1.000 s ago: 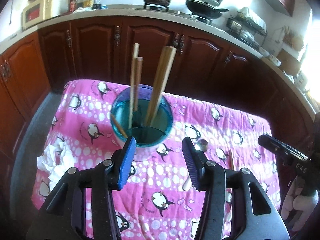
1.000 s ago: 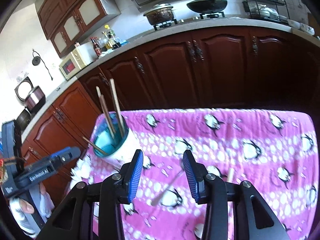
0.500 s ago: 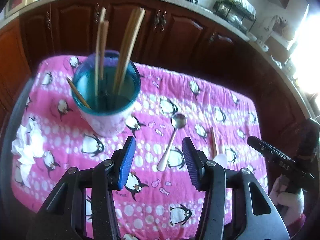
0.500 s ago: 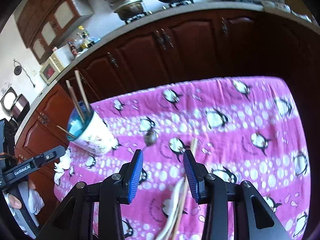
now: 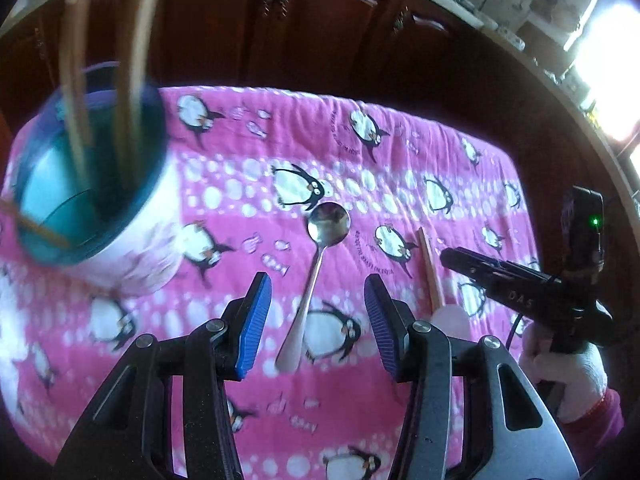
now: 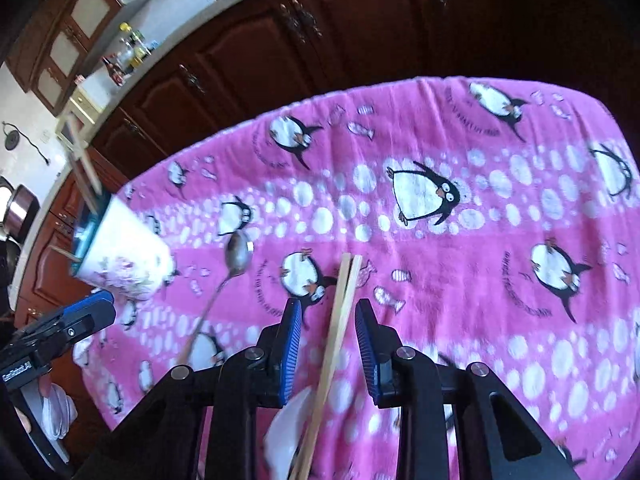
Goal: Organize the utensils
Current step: 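Lower the left tool onto the metal spoon while the right tool grasps a chopstick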
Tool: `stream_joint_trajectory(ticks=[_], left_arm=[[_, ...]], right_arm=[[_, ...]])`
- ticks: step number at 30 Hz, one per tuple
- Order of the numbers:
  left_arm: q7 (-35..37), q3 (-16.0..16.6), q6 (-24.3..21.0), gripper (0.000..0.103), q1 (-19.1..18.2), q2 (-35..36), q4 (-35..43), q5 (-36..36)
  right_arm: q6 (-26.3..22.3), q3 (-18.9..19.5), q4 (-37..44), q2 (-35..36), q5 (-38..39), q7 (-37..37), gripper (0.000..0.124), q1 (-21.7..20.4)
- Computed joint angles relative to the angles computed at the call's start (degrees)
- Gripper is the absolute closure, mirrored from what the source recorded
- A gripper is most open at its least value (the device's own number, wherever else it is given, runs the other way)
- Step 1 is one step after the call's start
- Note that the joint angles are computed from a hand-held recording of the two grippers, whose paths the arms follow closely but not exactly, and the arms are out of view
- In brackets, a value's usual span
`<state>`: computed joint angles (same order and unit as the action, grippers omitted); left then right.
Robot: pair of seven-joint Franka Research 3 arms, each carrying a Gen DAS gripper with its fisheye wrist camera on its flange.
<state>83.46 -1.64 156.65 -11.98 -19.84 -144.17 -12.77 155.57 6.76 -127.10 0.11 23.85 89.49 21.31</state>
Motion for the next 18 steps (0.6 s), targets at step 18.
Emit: stream_joint_trajectory(ticks=[18], left_arm=[[0.35,-6.06,0.83,0.059,6.74,20.98,15.16,6.59]], right_arm=[[-2.76,-1.27,0.89,1.62,15.85,-13.73,0.117,-3.94]])
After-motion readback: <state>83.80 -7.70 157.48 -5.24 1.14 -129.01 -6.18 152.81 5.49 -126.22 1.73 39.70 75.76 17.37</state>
